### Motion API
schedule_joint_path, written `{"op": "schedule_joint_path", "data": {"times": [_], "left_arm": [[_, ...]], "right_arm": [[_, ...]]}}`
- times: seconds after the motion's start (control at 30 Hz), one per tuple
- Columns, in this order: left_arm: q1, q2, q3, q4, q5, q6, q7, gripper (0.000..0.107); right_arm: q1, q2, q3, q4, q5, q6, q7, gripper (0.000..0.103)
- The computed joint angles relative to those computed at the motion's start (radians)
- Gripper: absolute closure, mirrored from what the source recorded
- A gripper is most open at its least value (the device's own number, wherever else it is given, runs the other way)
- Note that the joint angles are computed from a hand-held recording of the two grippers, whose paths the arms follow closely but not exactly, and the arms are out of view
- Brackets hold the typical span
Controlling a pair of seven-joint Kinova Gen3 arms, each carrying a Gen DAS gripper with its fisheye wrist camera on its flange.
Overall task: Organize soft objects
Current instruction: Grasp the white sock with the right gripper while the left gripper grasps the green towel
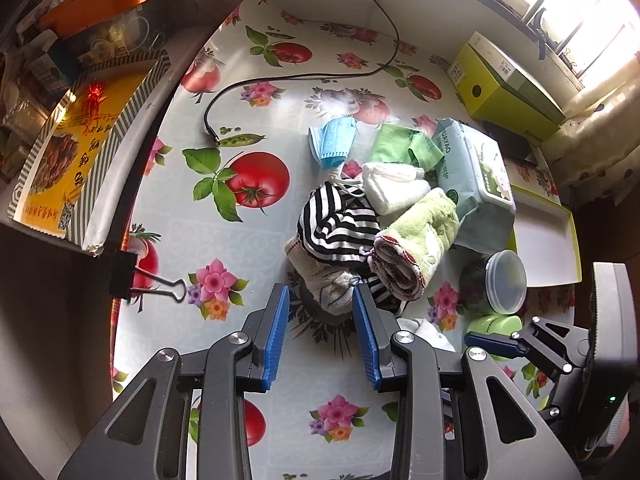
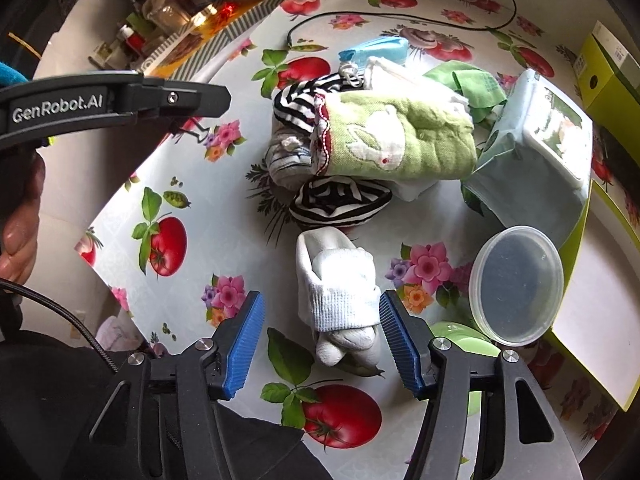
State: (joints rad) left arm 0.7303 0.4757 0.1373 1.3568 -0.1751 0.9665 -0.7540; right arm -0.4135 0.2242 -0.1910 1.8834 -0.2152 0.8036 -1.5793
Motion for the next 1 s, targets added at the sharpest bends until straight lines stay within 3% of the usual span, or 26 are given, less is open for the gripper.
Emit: {"op": "schedule_joint_path", "data": {"times": [0.23, 0.37, 0.47, 0.77, 1.0], "left_arm": [[-0.021, -0.011, 0.005, 0.026, 0.020, -0.023, -0.009, 0.073], [-0.029, -0.010, 0.006, 0.030, 0.029, -0.028, -0.014, 0.073], [-0.036, -0.006, 0.010, 0.028, 0.038, -0.033, -0.025, 0.073], [-0.063, 0.008, 0.024, 0.002, 0.077, -0.060, -0.095, 0.073], [-0.072, 0.051, 0.036, -0.064, 0.109, -0.068, -0.194, 0.073]], "right_arm": [[-0.057, 0.089, 0.012, -0.042, 0.088, 0.030, -0.062, 0.046], [-0.059, 0.112, 0.013, -0.051, 0.106, 0.031, -0.076, 0.063], [-0.047, 0.110, 0.008, -0.049, 0.097, 0.023, -0.065, 0.070], [0.029, 0.018, 0.002, -0.013, -0.008, 0.006, 0.004, 0.075], [0.051, -0.076, 0.028, 0.010, -0.024, 0.008, -0.037, 0.075]]}}
